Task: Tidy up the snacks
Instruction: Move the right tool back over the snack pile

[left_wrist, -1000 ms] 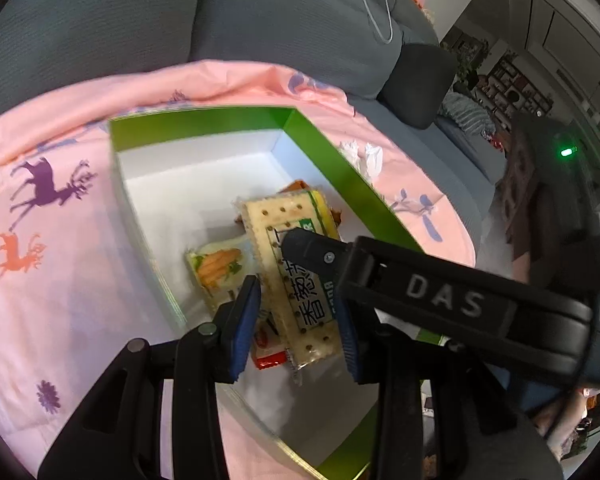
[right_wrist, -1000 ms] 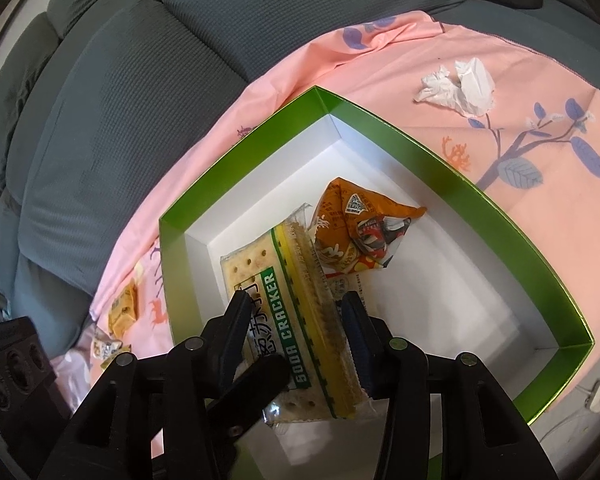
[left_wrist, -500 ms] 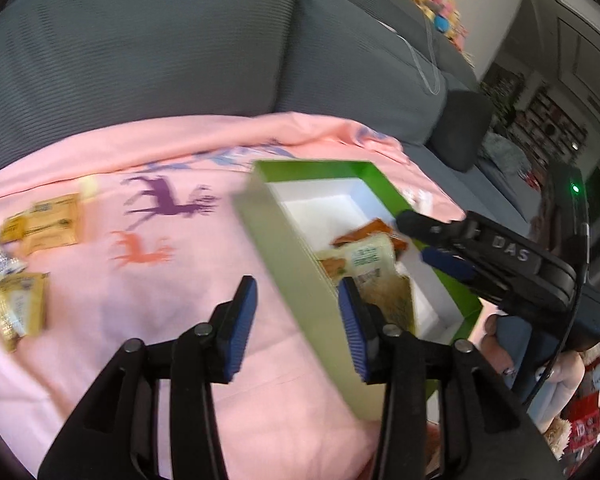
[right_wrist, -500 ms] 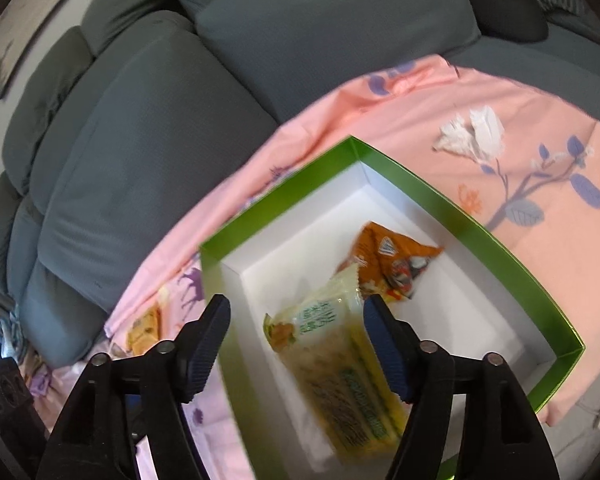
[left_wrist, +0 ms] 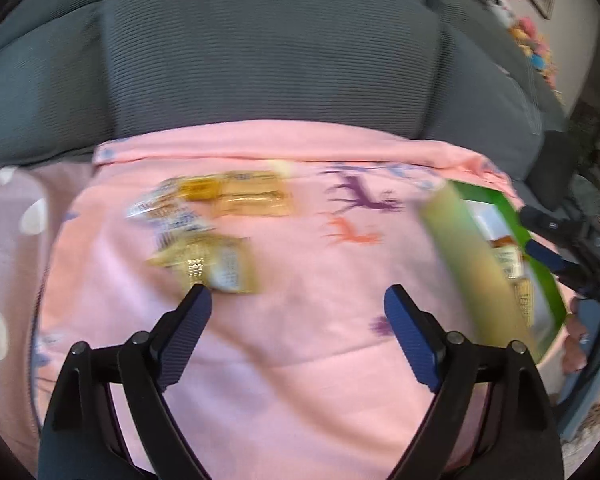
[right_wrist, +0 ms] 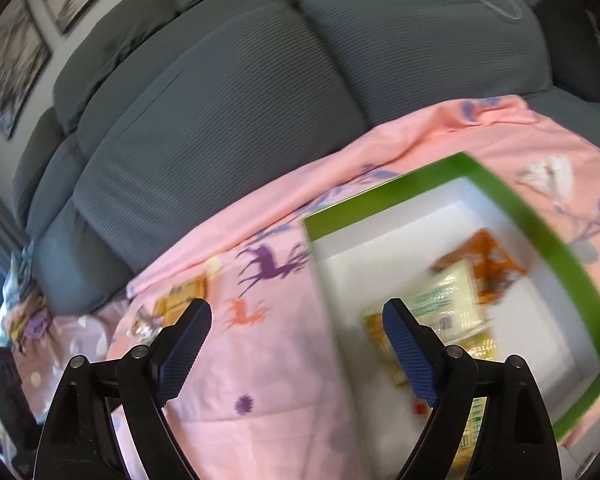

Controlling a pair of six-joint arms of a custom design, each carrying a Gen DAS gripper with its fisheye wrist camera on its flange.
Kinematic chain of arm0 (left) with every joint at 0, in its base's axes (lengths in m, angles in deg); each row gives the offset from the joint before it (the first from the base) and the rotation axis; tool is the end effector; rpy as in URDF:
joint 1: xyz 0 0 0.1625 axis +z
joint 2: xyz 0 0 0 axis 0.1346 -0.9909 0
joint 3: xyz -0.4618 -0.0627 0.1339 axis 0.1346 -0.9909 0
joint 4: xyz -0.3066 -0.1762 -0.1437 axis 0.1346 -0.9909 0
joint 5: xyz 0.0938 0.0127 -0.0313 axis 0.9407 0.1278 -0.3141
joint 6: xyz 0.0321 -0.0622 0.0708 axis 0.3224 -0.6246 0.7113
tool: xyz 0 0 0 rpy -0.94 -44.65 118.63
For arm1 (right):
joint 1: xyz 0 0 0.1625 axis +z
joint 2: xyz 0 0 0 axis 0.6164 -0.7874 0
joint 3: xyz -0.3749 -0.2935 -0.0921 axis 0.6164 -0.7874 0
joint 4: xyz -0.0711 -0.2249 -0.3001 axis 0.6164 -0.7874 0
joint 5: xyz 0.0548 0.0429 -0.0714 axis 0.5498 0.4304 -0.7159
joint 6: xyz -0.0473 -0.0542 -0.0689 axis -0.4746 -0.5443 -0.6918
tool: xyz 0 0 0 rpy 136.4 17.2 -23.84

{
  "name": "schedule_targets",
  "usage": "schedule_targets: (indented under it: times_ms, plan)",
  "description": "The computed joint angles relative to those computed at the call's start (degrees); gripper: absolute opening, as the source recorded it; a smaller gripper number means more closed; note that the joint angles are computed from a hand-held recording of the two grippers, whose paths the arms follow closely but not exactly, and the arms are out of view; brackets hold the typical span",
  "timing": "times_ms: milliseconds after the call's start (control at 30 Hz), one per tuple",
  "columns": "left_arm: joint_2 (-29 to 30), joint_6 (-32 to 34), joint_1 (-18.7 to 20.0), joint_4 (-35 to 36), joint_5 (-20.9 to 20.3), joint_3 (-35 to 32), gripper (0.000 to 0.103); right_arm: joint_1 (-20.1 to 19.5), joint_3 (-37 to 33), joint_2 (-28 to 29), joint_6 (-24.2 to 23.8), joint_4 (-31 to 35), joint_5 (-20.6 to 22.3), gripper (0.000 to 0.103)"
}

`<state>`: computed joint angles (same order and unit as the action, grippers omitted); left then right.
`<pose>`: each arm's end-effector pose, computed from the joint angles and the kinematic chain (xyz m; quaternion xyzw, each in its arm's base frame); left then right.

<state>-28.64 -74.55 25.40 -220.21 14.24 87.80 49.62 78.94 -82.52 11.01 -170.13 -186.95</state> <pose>-0.2911 -0.4475 0.0913 0.0782 0.8807 -0.3649 0.2918 0.0874 -0.5084 0.3242 0.1064 -0.9285 0.3036 0.1854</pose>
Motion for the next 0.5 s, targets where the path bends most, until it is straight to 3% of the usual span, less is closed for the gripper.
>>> schedule_targets:
  times_ms: [100, 167, 200, 267, 367, 400, 500]
  plan:
    - [-1.6, -5.7, 1.5, -2.0, 2.0, 4.6, 0.096, 0.4, -0.3, 2.0, 1.5, 3.5, 1.7, 0.089]
    - [-2.1, -7.6, 3.2, -6.3, 1.1, 7.5, 0.096, 0.7, -0.9, 3.6, 2.7, 6.8, 2.1, 0.089]
    - [-2.9, -9.6, 4.3, -4.9, 0.2, 7.8, 0.096, 1.1, -1.1, 4.8, 3.5, 7.9, 1.9, 0.089]
    - [-5.3, -13.5, 5.7, 0.9, 0.8, 7.9, 0.096, 2.3, -1.8, 7.6, 5.0, 9.4, 0.4, 0.089]
    - [-7.3, -20.4, 5.8, 6.9, 6.7, 8.5, 0.096, 5.0, -3.9, 12.2, 7.1, 11.0, -3.5, 0.089]
    - [-8.1, -22.4, 6.0, 8.5, 6.7, 8.6, 0.096, 5.9, -5.0, 13.9, 7.6, 11.6, -4.4, 0.089]
    - [-9.5, -21.1, 7.7, 4.7, 4.5, 9.7, 0.096, 8.7, -10.0, 19.4, 9.8, 14.9, -8.2, 0.089]
